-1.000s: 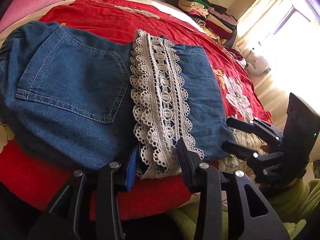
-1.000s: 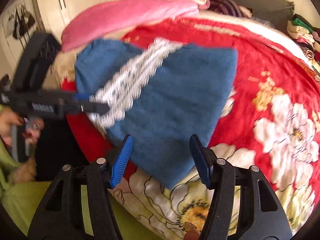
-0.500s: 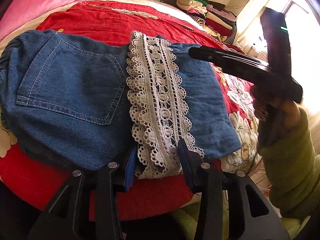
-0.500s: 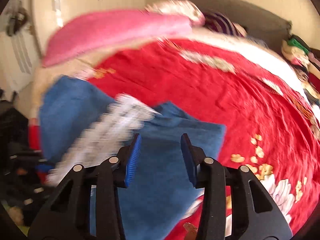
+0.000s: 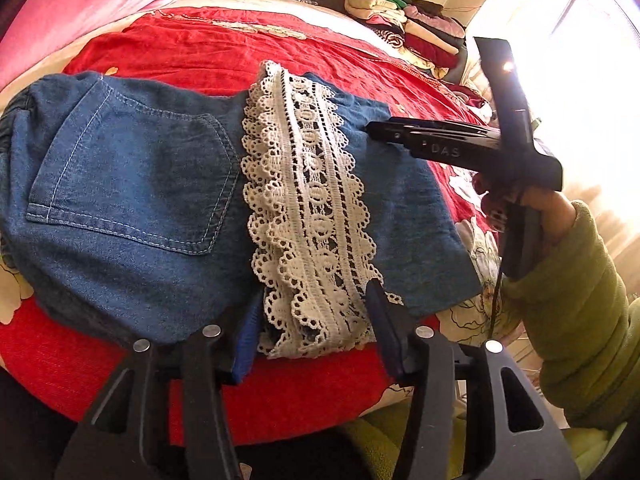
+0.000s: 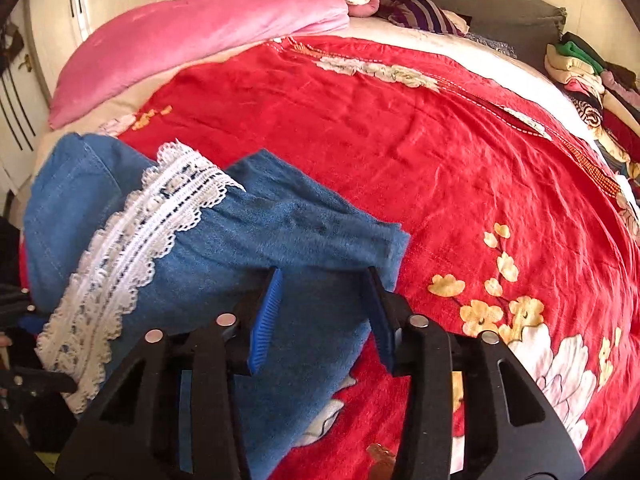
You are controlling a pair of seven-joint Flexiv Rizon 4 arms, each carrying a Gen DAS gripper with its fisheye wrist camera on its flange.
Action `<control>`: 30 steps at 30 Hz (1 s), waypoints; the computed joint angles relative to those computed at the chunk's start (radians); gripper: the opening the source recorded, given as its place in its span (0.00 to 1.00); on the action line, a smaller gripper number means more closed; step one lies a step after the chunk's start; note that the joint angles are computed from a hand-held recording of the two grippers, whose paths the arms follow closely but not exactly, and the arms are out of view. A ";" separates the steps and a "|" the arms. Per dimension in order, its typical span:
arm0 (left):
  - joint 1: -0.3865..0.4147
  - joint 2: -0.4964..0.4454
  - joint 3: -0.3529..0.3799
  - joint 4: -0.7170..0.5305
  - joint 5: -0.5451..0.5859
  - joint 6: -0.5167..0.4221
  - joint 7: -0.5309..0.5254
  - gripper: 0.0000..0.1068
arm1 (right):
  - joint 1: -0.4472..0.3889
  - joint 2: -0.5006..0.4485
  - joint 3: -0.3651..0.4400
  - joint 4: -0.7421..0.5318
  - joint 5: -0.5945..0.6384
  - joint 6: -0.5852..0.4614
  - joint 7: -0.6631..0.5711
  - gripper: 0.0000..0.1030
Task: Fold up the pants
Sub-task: 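Move the right tool to the elastic waistband end of the pants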
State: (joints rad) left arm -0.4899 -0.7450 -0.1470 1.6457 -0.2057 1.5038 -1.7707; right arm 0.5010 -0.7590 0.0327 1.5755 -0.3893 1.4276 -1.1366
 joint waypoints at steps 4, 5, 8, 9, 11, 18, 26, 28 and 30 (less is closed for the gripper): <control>-0.002 0.003 0.003 0.001 0.001 0.000 -0.002 0.46 | -0.001 0.035 0.005 0.053 0.018 0.065 0.004 0.49; -0.001 0.002 0.003 0.004 0.002 0.003 -0.002 0.46 | -0.002 0.042 0.007 0.062 0.020 0.076 0.005 0.52; -0.007 0.006 0.012 0.004 0.005 0.004 -0.008 0.48 | 0.001 0.068 0.008 0.107 0.035 0.128 0.012 0.63; -0.011 0.008 0.019 0.005 0.006 0.005 -0.011 0.48 | 0.005 0.078 0.005 0.125 0.040 0.148 0.016 0.66; -0.015 0.012 0.023 0.009 0.010 0.007 -0.014 0.48 | 0.009 0.093 0.002 0.152 0.048 0.176 0.019 0.71; -0.043 0.029 0.066 0.011 0.029 0.009 -0.039 0.53 | 0.043 0.144 -0.033 0.234 0.074 0.247 0.035 0.82; -0.080 0.057 0.132 0.024 0.057 0.019 -0.096 0.67 | 0.111 0.182 -0.114 0.279 0.104 0.289 0.053 0.87; -0.086 0.063 0.146 0.028 0.065 0.021 -0.110 0.69 | 0.124 0.190 -0.128 0.279 0.108 0.292 0.054 0.88; -0.093 0.069 0.160 0.032 0.072 0.022 -0.125 0.81 | 0.125 0.195 -0.126 0.276 0.109 0.295 0.050 0.89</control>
State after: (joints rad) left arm -0.5830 -0.6762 0.0130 1.6772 -0.1341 1.5255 -1.8962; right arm 0.6257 -0.5642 -0.0934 1.8511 -0.2806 1.7221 -1.0866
